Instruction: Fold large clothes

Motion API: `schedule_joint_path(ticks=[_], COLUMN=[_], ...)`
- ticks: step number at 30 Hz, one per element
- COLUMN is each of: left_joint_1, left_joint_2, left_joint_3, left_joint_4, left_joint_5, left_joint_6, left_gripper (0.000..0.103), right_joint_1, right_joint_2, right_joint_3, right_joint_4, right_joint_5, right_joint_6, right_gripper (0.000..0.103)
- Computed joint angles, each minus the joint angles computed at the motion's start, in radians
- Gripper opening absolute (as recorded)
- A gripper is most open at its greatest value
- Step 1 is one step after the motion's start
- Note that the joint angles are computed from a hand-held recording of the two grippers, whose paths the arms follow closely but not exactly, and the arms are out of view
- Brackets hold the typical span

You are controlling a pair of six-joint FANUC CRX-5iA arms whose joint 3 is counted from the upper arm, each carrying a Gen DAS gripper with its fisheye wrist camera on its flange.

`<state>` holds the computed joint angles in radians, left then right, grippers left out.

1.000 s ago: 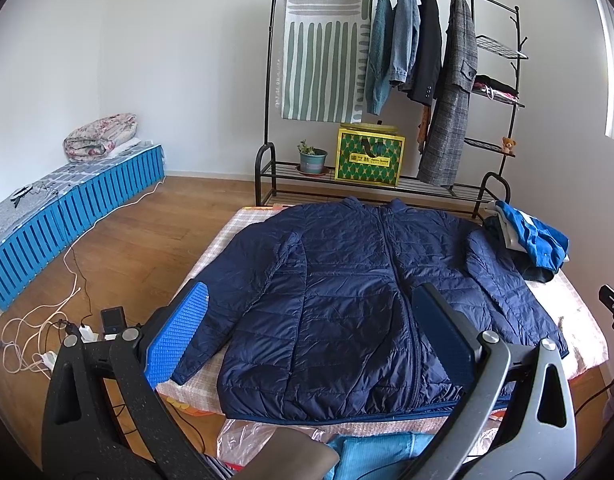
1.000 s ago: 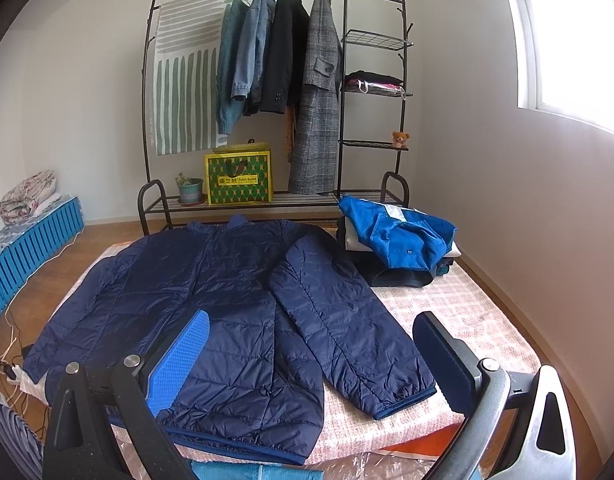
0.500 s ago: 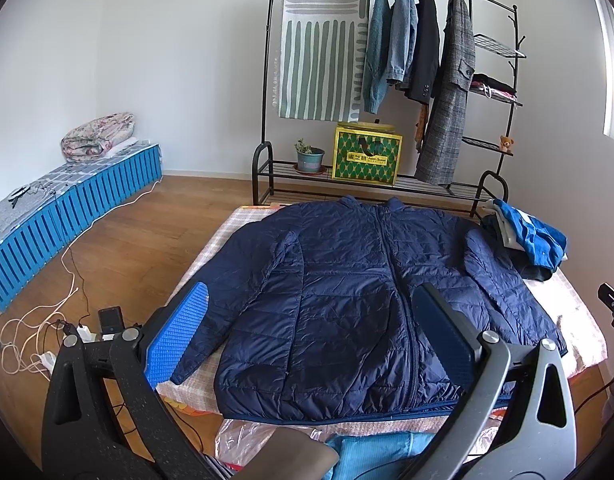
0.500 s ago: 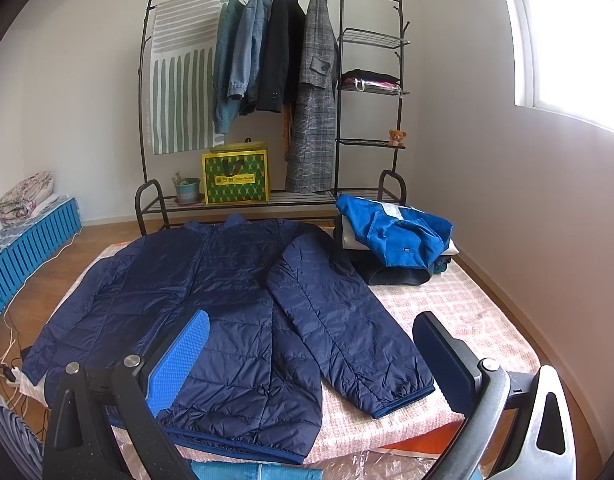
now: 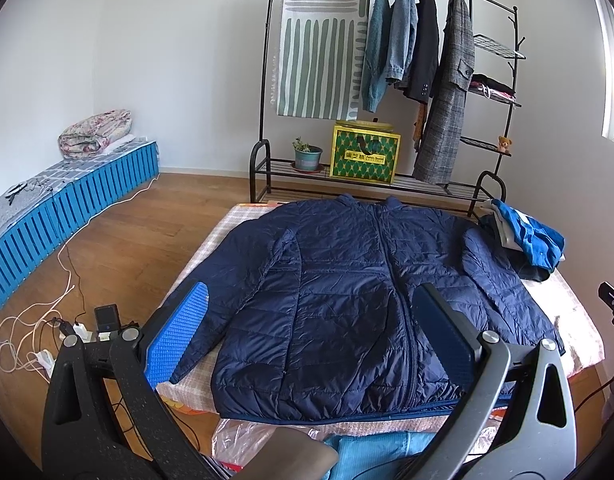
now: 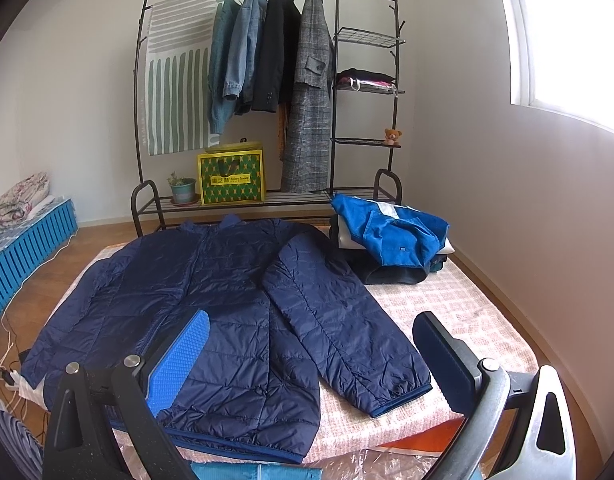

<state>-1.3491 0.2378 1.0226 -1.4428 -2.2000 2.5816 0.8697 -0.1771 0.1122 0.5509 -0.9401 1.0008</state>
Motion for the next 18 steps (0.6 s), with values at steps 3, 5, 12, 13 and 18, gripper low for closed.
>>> schedule_joint_path(ticks=[3,5,12,13,18], left_joint_1=[0.002,0.002,0.005,0.005,-0.015], left_joint_2=[-0.003,-0.016,-0.045,-0.049,-0.070], left_joint_3=[-0.004,-0.019,-0.059,-0.065,-0.097], left_joint_4=[0.002,0.008,0.013,0.012,-0.045], left_joint_5=[-0.004,-0.006,-0.015,-0.018,-0.067], left_joint_6=[0.002,0.013,0.031,0.034,0.023], left_gripper=[0.103,0.103,0.103,0.103,0.103], right_joint_1=[0.002,0.003,0.011,0.013,0.024], right_joint_2=[0.003,0.007,0.019,0.021,0.048], right_joint_3=[0.004,0.011,0.024,0.027,0.066], right_joint_4=[0.001,-0.003,-0.008,-0.011,-0.057], right_joint_5=[-0.003,-0.005,-0.007,-0.008,0.011], right_joint_6=[0.002,0.006,0.010,0.012,0.056], right_gripper=[0.103,0.103,0.103,0.103,0.103])
